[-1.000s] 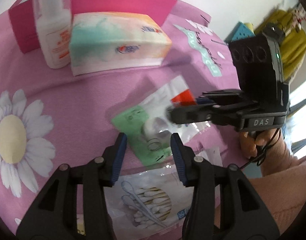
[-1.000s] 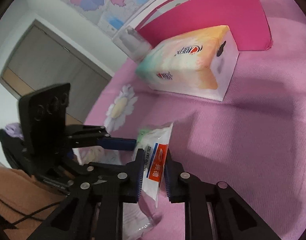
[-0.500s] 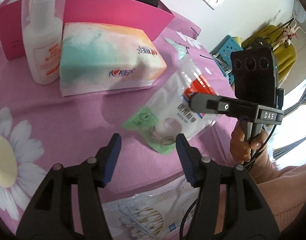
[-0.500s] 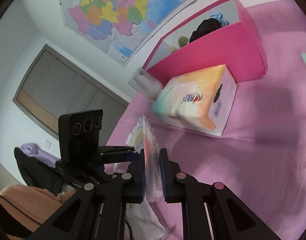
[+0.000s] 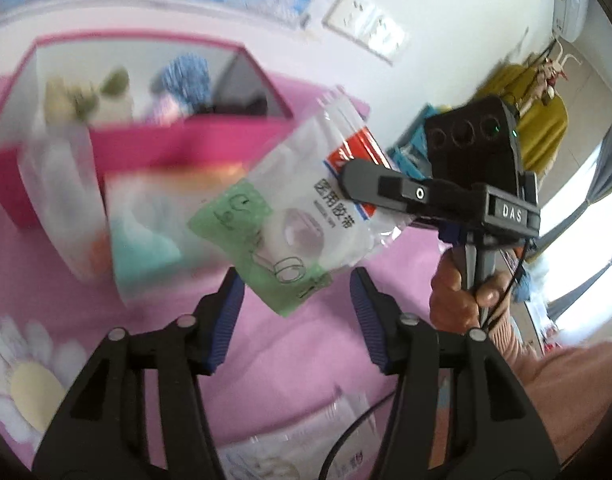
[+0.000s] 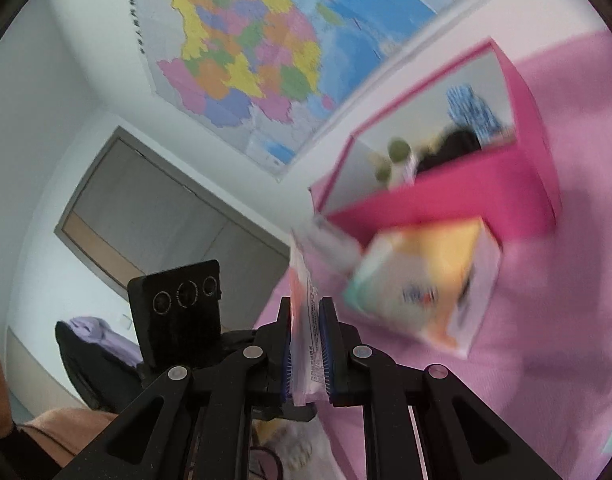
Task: Organize soft objects
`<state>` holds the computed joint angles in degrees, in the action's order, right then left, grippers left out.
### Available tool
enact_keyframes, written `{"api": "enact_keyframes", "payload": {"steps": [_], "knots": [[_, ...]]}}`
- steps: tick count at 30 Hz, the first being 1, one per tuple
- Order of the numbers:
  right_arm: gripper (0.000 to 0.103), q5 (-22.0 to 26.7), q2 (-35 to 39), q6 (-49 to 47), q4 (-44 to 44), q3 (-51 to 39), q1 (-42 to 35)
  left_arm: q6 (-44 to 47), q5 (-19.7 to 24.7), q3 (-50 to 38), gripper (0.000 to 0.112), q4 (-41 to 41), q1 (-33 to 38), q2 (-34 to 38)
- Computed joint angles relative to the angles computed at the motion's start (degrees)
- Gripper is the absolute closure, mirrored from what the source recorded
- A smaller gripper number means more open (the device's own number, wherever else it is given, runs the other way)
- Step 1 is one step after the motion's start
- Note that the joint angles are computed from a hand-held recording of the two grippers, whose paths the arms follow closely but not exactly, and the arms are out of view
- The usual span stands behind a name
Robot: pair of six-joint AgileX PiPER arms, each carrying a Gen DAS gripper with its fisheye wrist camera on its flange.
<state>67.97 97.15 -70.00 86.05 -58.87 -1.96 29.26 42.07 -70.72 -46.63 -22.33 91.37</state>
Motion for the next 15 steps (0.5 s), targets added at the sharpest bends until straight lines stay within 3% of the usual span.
{"api": "enact_keyframes", "payload": {"steps": [5, 15], "knots": [[0.091, -3.5, 0.1, 4.4, -1.0, -7.7, 0.3, -10.0, 1.2, -10.1, 0.065, 9.6, 0.1, 3.1], [0.090, -12.0, 9.0, 15.1, -6.5, -26.3, 1.9, -29.4, 12.9, -40.6, 0.066, 28.6, -2.4, 21.0]]}}
